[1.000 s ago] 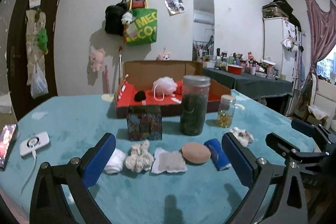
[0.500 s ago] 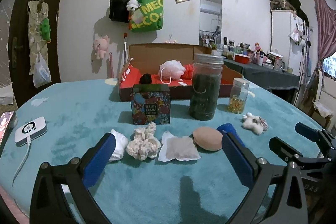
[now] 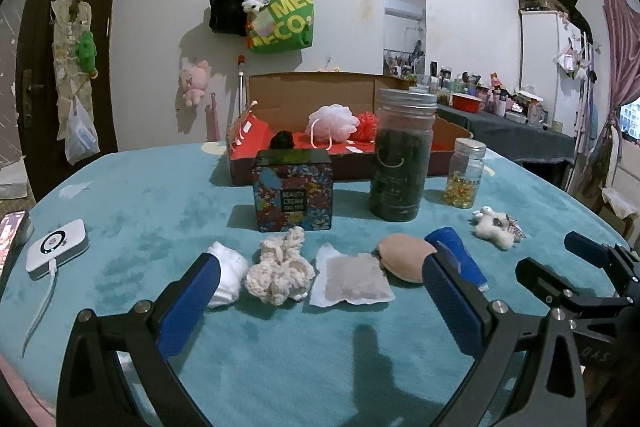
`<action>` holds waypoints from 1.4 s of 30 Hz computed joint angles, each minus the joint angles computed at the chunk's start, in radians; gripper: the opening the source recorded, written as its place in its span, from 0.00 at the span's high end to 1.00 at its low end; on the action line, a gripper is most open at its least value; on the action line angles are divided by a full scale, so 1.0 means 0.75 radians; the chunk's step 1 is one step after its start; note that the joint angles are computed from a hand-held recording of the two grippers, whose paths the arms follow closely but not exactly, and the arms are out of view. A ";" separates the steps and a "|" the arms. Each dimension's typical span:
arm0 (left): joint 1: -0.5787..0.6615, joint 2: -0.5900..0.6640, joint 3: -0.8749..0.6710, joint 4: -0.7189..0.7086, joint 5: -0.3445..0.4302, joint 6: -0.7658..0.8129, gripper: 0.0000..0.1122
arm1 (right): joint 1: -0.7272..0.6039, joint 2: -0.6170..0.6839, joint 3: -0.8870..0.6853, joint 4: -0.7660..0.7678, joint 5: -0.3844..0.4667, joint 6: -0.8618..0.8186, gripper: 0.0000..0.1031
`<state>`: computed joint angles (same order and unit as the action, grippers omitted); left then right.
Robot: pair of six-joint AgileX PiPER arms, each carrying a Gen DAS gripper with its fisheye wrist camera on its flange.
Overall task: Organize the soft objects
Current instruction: 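Move both open tools back over the soft items on the table, then grasp the white cloth with the left tool while the right tool grasps the blue rolled towel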
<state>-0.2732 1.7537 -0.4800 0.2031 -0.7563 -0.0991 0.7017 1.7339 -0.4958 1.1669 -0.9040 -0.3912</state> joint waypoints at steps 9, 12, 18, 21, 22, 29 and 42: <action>0.114 -0.013 -0.086 0.148 0.110 -0.107 0.08 | -0.048 0.007 -0.072 -0.029 0.082 -0.070 0.06; 0.149 -0.012 -0.127 0.207 0.166 -0.142 0.08 | -0.065 0.016 -0.118 -0.028 0.116 -0.105 0.06; 0.241 -0.013 -0.221 0.378 0.277 -0.258 0.08 | -0.120 0.016 -0.220 -0.010 0.234 -0.212 0.06; 0.286 -0.006 -0.279 0.488 0.346 -0.344 0.08 | -0.143 0.020 -0.271 0.035 0.289 -0.297 0.06; 0.297 -0.002 -0.291 0.511 0.360 -0.360 0.08 | -0.154 0.020 -0.288 0.047 0.316 -0.324 0.06; 0.371 0.076 -0.450 0.980 0.495 -0.759 0.13 | -0.221 0.047 -0.372 0.172 0.460 -0.487 0.06; 0.414 0.191 -0.616 1.790 0.511 -1.443 0.41 | -0.263 0.073 -0.404 0.190 0.587 -0.507 0.11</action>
